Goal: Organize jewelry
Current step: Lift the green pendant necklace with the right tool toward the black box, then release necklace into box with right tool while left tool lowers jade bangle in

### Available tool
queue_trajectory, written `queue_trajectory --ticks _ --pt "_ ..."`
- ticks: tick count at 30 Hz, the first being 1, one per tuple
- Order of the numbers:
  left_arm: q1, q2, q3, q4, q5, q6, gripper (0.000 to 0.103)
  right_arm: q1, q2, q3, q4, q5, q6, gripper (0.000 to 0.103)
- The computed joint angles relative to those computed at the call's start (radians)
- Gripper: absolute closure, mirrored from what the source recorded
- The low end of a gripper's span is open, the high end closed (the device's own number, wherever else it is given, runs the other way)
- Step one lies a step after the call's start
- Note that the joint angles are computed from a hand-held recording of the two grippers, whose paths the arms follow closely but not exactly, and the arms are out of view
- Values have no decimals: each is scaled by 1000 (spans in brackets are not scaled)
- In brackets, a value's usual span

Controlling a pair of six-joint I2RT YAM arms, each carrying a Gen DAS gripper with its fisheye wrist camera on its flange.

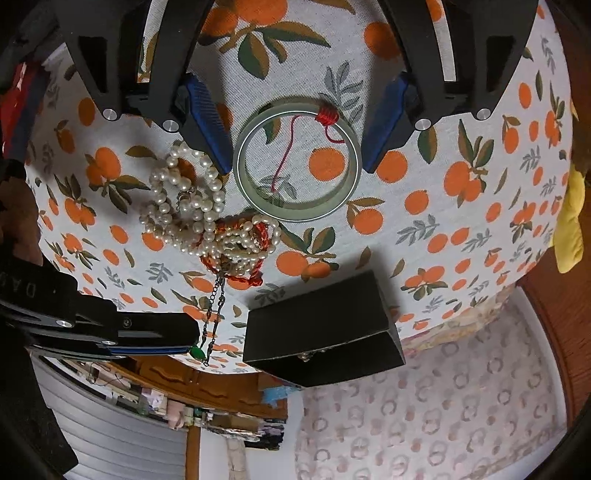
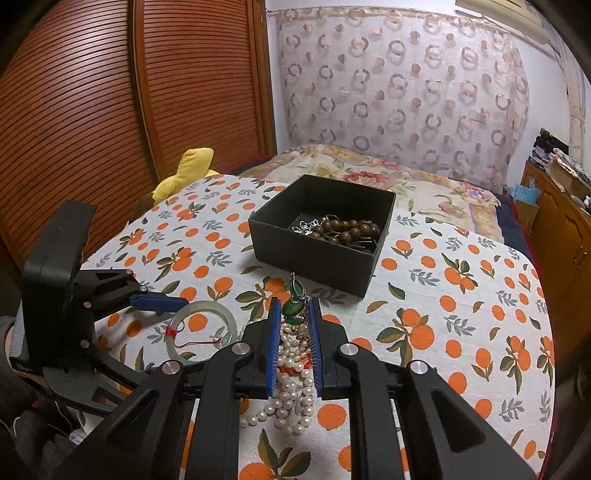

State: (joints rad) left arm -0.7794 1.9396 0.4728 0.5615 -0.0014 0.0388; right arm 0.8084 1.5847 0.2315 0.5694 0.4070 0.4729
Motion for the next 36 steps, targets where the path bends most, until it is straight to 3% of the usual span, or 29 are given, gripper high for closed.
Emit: queue_trajectory --ticks 13,21,31,36 --pt "42 -96 -22 11 40 -11 35 -64 -75 12 -21 -41 -71 86" --pt "95 -162 53 -63 61 -20 35 -225 -137 58 -35 -163 -201 86" --pt "144 -140 192 -129 74 -43 35 -436 72 219 30 -347 -327 86" --pt "151 -107 266 -168 64 -45 35 -466 176 254 80 -391 -334 86"
